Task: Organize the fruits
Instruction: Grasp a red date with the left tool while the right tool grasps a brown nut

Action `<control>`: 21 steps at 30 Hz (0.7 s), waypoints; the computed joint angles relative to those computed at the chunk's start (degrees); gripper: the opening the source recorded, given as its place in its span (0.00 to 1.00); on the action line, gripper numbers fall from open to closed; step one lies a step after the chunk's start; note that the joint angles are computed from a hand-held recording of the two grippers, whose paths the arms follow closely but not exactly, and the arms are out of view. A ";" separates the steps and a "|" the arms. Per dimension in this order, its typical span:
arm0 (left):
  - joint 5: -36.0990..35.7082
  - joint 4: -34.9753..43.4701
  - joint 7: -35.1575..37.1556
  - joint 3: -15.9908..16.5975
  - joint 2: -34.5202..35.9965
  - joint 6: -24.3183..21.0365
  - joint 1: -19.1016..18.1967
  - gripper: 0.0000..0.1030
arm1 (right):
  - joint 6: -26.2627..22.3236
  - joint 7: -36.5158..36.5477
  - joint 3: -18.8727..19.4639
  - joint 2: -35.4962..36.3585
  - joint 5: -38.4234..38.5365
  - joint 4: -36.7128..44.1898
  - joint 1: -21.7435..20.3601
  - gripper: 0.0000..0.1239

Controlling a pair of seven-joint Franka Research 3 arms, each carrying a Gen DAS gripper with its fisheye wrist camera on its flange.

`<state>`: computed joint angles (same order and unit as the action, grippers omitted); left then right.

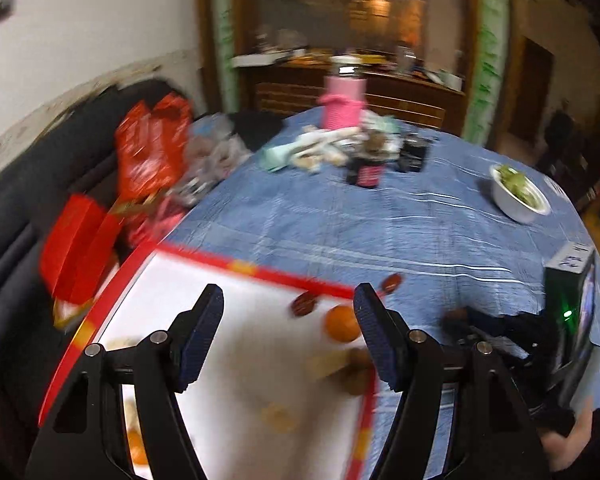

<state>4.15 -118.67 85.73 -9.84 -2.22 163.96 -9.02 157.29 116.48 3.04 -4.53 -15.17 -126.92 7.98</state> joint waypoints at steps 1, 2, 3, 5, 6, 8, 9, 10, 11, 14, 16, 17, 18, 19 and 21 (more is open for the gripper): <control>-1.73 1.88 3.29 -0.39 1.47 -0.68 -0.78 0.65 | 0.81 -0.56 -0.26 -0.18 1.11 -0.64 0.04 0.19; 0.41 3.93 2.99 -0.90 2.92 -2.21 -1.05 0.65 | 1.34 -1.59 -0.54 -0.43 2.85 -1.12 0.13 0.19; 1.68 5.35 3.54 -1.36 4.03 -3.08 -1.36 0.65 | 2.09 -2.47 -0.82 -1.25 4.35 -2.13 0.09 0.18; 3.91 9.18 5.87 -2.44 7.27 -5.34 -2.35 0.65 | 3.89 -1.85 -0.93 -3.93 5.31 -5.04 -0.76 0.19; 6.57 10.91 5.12 -2.52 8.64 -7.03 -2.97 0.65 | 4.79 -2.16 -1.00 -5.48 6.60 -6.75 -1.10 0.19; 7.42 16.14 6.85 -3.49 12.70 -12.38 -3.83 0.65 | 6.89 -2.26 -0.82 -8.37 8.47 -9.98 -2.45 0.19; 7.80 19.23 6.67 -3.57 14.85 -16.30 -4.35 0.65 | 8.48 -2.59 -0.93 -9.83 9.77 -11.84 -3.02 0.19; 8.72 24.07 5.22 -3.21 18.16 -21.97 -5.39 0.65 | 9.67 -3.08 -0.89 -10.78 11.06 -13.13 -3.52 0.19; 8.89 26.90 4.97 -3.26 20.15 -25.18 -5.74 0.65 | 10.78 -3.65 -0.90 -11.57 12.41 -14.23 -3.96 0.19; 9.57 34.85 3.87 -2.73 25.58 -32.84 -6.91 0.56 | 14.56 -9.23 -3.43 -12.95 19.90 -16.01 -1.54 0.19; 10.06 38.15 3.32 -2.43 27.71 -35.85 -7.52 0.47 | 15.14 -12.55 -4.11 -13.23 23.07 -16.11 -0.32 0.19; 10.41 39.52 3.04 -2.25 28.56 -37.62 -7.89 0.37 | 15.14 -14.31 -4.53 -13.10 24.68 -15.99 0.44 0.19; 10.69 40.69 3.16 -2.18 29.30 -39.56 -8.20 0.28 | 14.97 -15.82 -4.87 -13.10 26.26 -15.97 0.96 0.19; 10.97 40.10 3.19 -2.19 29.14 -39.26 -8.30 0.27 | 14.85 -17.03 -5.05 -13.26 27.82 -16.05 1.30 0.19; 12.25 40.02 2.43 -1.88 29.09 -39.29 -8.95 0.24 | 15.12 -18.57 -4.83 -13.47 30.43 -16.19 1.22 0.19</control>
